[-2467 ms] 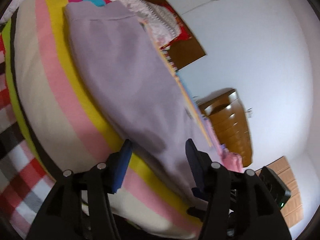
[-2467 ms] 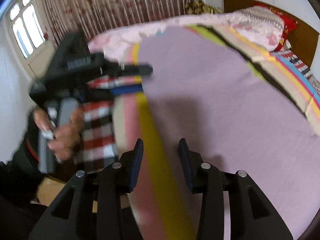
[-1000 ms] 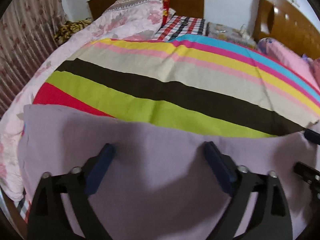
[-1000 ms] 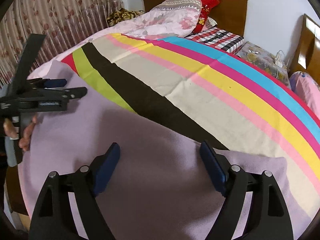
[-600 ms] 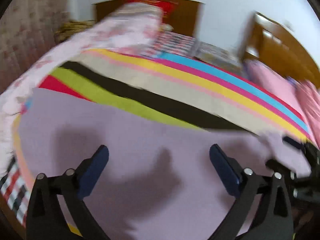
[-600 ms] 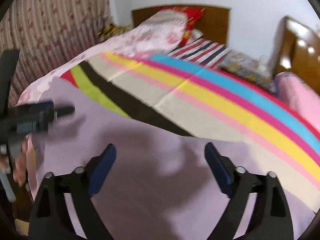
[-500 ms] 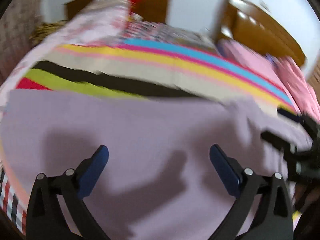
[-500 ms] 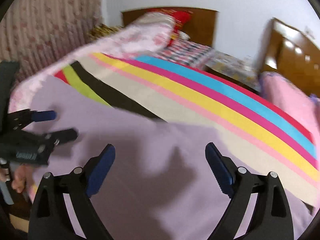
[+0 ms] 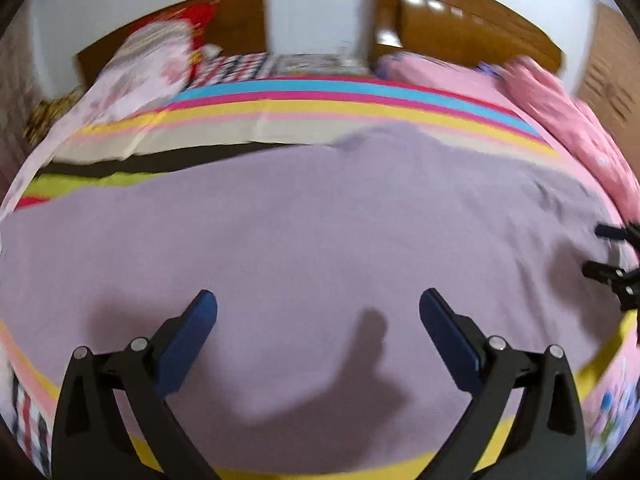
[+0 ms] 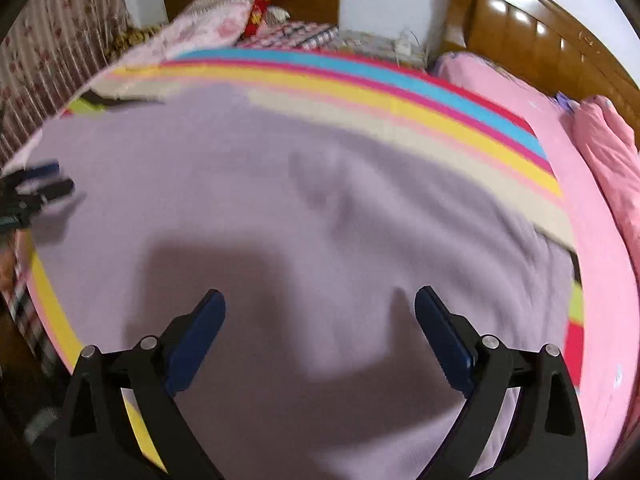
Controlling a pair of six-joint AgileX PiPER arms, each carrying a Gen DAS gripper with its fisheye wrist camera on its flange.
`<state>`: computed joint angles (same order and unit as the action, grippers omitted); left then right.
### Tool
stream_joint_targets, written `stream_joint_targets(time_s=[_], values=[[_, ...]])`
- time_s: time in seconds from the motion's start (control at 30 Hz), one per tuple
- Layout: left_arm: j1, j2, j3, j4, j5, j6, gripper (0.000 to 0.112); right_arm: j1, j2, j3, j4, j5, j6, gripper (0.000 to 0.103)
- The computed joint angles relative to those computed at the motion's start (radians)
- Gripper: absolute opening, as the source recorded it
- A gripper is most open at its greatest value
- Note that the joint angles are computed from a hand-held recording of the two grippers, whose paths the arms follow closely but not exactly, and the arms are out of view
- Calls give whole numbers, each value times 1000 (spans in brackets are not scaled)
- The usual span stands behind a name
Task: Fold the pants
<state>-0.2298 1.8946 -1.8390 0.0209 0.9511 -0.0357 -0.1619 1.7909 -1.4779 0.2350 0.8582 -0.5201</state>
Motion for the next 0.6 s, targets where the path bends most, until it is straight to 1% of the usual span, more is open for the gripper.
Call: stream_joint_targets(time_s=[0.03,0.07,0.1,0.13,0.17,0.2,0.23,0.27,0.3,0.33,0.37,0.4,0.43,0.47,0.5,0.53,0.57,0.6], values=[[-29,11,10,35,5,3,101,-12,-27,62,11,-36,-29,92],[-48,21,17,70,9,-12,101,-31,-61,116,62,-66,-80,92],[-59,27,27,92,4,-31,101,-59,-82,156,129,-76,-151,92],[-57,18,42,81,-14,-54,101,-76,-115,200,156,-91,-189,92],[-52,28,20,41,9,-38,101,-86,-156,237,147,-106,-191,92],[-50,29,14,9,10,-15,101,-82,-199,272,137,-126,-174,92],[-61,17,26,2,-13,-3,101,-82,-221,293,150,-141,-179,92],[-88,1,46,22,-46,-7,101,-98,-246,321,202,-146,-223,92],[-109,-4,52,38,-60,-10,101,-105,-256,337,245,-144,-251,92],[-136,-3,56,51,-73,-3,101,-97,-252,359,247,-147,-261,92],[-155,3,54,57,-70,2,101,-86,-248,397,253,-189,-284,92],[-174,16,48,66,-57,5,101,-102,-264,429,299,-204,-325,93],[-193,23,53,83,-50,-3,101,-133,-267,441,346,-180,-363,93],[-202,13,86,97,-78,-20,102,-164,-270,444,382,-145,-390,93],[-193,12,91,76,-85,-14,102,-176,-275,447,391,-130,-402,93],[-181,20,77,50,-71,1,101,-181,-280,439,377,-108,-395,93],[-169,40,32,18,-27,16,101,-172,-279,415,335,-83,-357,93],[-168,46,6,6,-11,24,100,-159,-274,377,288,-48,-318,93]])
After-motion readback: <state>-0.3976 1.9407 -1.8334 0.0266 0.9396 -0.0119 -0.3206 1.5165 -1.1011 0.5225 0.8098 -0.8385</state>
